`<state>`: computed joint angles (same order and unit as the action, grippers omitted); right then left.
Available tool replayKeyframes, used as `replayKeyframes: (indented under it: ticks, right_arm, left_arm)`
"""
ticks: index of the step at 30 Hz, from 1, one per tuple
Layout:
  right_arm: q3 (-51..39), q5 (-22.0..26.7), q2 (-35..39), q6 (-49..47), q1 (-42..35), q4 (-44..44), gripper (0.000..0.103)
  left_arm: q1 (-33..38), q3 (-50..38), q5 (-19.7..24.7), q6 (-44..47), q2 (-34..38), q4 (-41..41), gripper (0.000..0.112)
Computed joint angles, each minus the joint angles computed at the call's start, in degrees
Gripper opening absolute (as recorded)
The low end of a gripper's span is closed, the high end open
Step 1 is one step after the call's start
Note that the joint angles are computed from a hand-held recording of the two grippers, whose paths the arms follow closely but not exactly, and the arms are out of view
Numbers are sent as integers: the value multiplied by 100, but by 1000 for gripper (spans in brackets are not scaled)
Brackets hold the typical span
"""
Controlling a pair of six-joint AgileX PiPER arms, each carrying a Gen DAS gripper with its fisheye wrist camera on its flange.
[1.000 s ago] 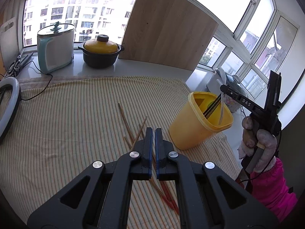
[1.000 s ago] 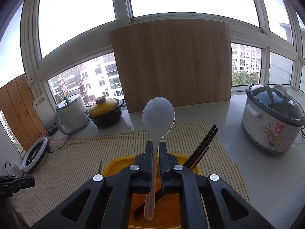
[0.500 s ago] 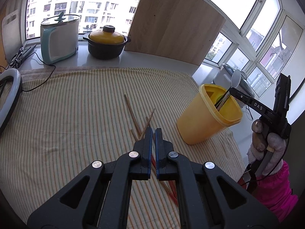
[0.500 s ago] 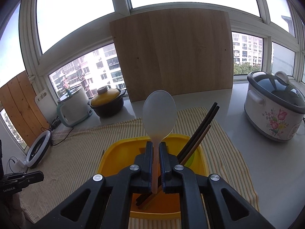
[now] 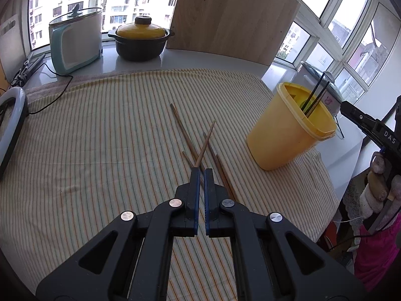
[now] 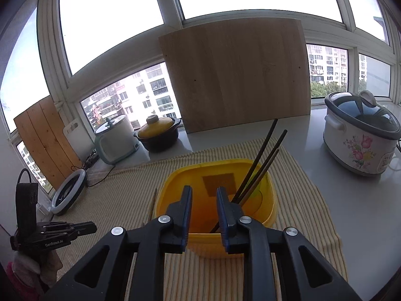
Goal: Organize utensils
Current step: 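Move both grippers back down to the red-tipped wooden chopsticks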
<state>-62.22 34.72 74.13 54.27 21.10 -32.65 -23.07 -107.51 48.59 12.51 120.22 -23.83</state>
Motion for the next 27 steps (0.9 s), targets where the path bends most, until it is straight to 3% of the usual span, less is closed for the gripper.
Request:
replayKeyframes:
  ticks: [10, 13, 15, 16, 20, 27]
  right_arm:
    - [674, 84, -32, 224, 1197, 40, 22]
    - [834, -90, 98, 239, 1273, 218, 22]
    - [904, -223, 203, 153, 1219, 445, 22]
    - [955, -297, 255, 125, 1186, 553, 22]
    - [1048, -538, 450, -227, 1036, 1114, 22]
    - [961, -567, 729, -358, 1100, 1255, 22]
  left_arm:
    - [-177, 91, 12, 29, 260, 432, 3]
    - [-241, 65, 29, 0, 338, 576, 5]
    - [-254, 61, 19, -27, 387, 610, 26]
    - [-259, 55, 9, -25, 411, 607, 29]
    - [-297, -198, 147, -29, 621, 695, 30]
    - [-432, -1140, 582, -209, 1267, 1082, 30]
